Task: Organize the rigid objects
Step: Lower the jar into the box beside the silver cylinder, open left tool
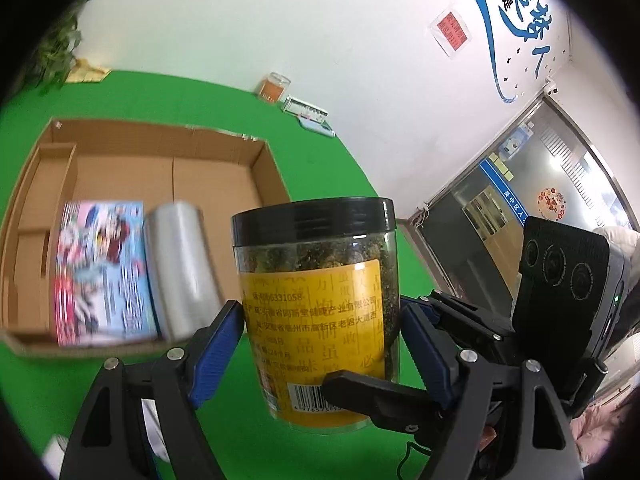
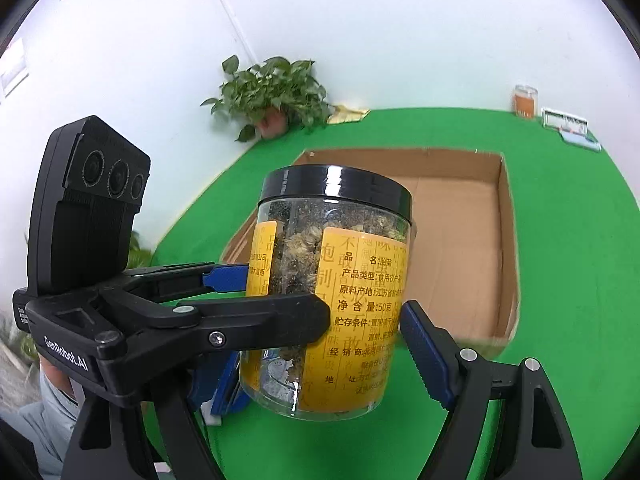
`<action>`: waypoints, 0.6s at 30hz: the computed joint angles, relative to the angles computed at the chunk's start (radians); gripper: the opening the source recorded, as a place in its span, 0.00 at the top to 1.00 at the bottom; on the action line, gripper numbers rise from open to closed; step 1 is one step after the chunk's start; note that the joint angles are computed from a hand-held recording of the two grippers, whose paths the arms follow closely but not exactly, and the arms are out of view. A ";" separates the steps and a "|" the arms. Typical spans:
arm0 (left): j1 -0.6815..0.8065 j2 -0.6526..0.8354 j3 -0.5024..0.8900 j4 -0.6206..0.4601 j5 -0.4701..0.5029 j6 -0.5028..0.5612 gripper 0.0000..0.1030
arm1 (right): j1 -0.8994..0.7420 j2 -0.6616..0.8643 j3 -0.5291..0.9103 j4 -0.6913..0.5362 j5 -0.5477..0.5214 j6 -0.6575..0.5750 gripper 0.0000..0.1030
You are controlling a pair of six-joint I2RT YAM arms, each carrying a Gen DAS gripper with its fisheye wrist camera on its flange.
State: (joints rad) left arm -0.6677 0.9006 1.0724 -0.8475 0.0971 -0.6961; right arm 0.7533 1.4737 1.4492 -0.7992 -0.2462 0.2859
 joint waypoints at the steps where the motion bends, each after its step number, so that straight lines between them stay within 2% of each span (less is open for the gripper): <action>1: 0.044 0.036 0.022 0.008 0.039 0.027 0.22 | -0.013 0.029 0.037 -0.015 -0.007 -0.008 0.23; 4: 0.122 0.106 0.039 0.039 0.115 0.064 0.22 | -0.060 0.114 0.135 -0.054 -0.037 -0.032 0.24; 9: 0.209 0.216 0.057 0.078 0.210 0.100 0.22 | -0.124 0.230 0.216 -0.076 -0.089 -0.061 0.24; 15: 0.251 0.343 0.054 0.128 0.253 0.105 0.22 | -0.190 0.385 0.290 -0.092 -0.168 -0.108 0.24; 18: 0.263 0.398 0.043 0.154 0.267 0.107 0.22 | -0.210 0.434 0.267 -0.065 -0.202 -0.113 0.24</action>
State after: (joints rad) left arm -0.4047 1.2982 1.1152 -0.6939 0.3639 -0.5891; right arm 0.5436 1.9073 1.7167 -0.8644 -0.4483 0.1726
